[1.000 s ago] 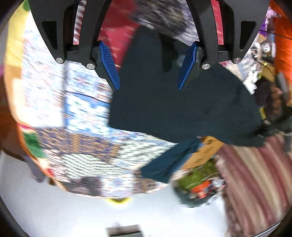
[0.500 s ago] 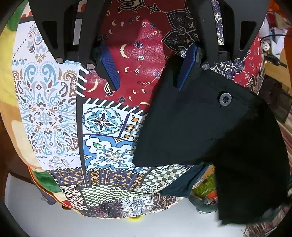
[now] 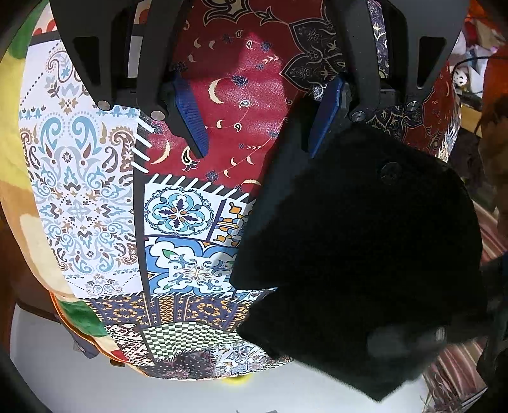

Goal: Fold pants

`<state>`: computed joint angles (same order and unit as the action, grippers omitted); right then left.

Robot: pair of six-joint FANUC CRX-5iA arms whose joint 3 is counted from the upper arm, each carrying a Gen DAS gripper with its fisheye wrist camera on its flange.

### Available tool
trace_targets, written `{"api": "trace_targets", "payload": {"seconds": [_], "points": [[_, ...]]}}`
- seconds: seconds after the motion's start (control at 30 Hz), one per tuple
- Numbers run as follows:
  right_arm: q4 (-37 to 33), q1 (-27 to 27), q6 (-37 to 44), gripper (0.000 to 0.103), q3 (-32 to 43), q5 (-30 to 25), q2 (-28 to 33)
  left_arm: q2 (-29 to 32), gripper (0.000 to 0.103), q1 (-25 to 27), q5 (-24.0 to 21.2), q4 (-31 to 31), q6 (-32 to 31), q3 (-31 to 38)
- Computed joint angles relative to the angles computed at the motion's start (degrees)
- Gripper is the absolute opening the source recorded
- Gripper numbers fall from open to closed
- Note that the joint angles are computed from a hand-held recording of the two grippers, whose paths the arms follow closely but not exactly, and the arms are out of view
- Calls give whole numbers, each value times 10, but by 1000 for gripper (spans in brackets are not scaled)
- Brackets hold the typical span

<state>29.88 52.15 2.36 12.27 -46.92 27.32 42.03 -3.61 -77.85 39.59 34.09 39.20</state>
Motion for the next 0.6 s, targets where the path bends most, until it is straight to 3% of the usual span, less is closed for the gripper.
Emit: {"api": "trace_targets", "payload": {"seconds": [0.03, 0.17, 0.3, 0.4, 0.47, 0.6], "points": [[2, 1, -2, 61, -1, 0, -1, -1, 21, -1, -5, -11, 1, 2], [18, 6, -16, 61, -13, -1, -11, -1, 54, -2, -37, -61, 10, 20], [37, 13, -46, 61, -33, 5, -25, -13, 69, 10, -46, -55, -2, 8], [29, 19, -40, 61, -25, -11, -24, -30, 73, 21, -16, -39, -17, -4], [26, 23, -38, 61, -25, -12, -24, -29, 83, 29, 10, -25, -9, 2], [17, 26, -32, 61, -18, -17, -22, 15, 90, 40, 68, -29, 46, 86]]}}
